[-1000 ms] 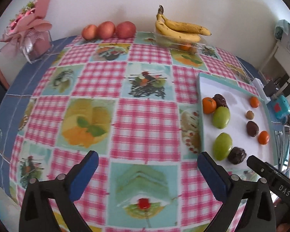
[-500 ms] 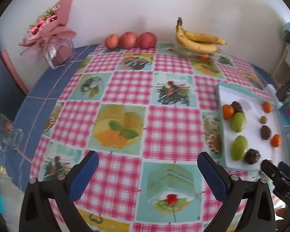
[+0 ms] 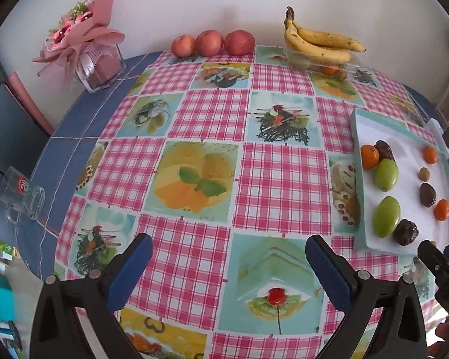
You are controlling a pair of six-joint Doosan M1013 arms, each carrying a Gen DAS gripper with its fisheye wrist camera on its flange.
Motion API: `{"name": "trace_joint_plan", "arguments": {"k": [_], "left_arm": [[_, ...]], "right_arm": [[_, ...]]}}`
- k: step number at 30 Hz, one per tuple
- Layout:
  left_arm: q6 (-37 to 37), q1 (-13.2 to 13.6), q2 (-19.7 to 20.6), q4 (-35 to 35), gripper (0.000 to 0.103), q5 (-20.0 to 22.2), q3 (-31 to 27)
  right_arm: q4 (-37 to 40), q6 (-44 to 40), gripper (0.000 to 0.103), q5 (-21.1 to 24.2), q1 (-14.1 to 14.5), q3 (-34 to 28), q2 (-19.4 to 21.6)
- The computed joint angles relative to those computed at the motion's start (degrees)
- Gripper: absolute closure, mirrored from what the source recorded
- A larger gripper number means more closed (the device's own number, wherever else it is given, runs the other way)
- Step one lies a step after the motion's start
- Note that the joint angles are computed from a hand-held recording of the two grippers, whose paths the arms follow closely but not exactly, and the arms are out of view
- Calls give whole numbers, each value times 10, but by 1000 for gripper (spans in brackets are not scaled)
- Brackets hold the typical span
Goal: Organize fruits
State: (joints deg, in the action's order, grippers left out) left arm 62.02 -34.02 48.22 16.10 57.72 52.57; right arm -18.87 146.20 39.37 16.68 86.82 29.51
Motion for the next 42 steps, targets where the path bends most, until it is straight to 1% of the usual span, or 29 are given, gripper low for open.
{"name": "trace_joint_plan", "arguments": {"k": [4, 9, 15, 28, 38, 42], "left_arm": [[4, -1, 1, 2, 0, 3, -1], [11, -1, 6, -2, 0, 16, -9], [20, -1, 3, -9, 0, 11, -5], [24, 0, 4, -16, 0, 19, -8], [33, -1, 0, -25, 0, 11, -3], [32, 0, 1, -26, 0, 15, -5]], "right_arm": [[1, -1, 14, 1, 0, 0, 0], [1, -1, 14, 2, 0, -1, 0], [3, -4, 14, 4, 0, -2, 2], [5, -8, 14, 7, 0, -4, 3], [6, -10, 14, 8, 0, -4, 3], [6, -10, 14, 8, 0, -4, 3]]}}
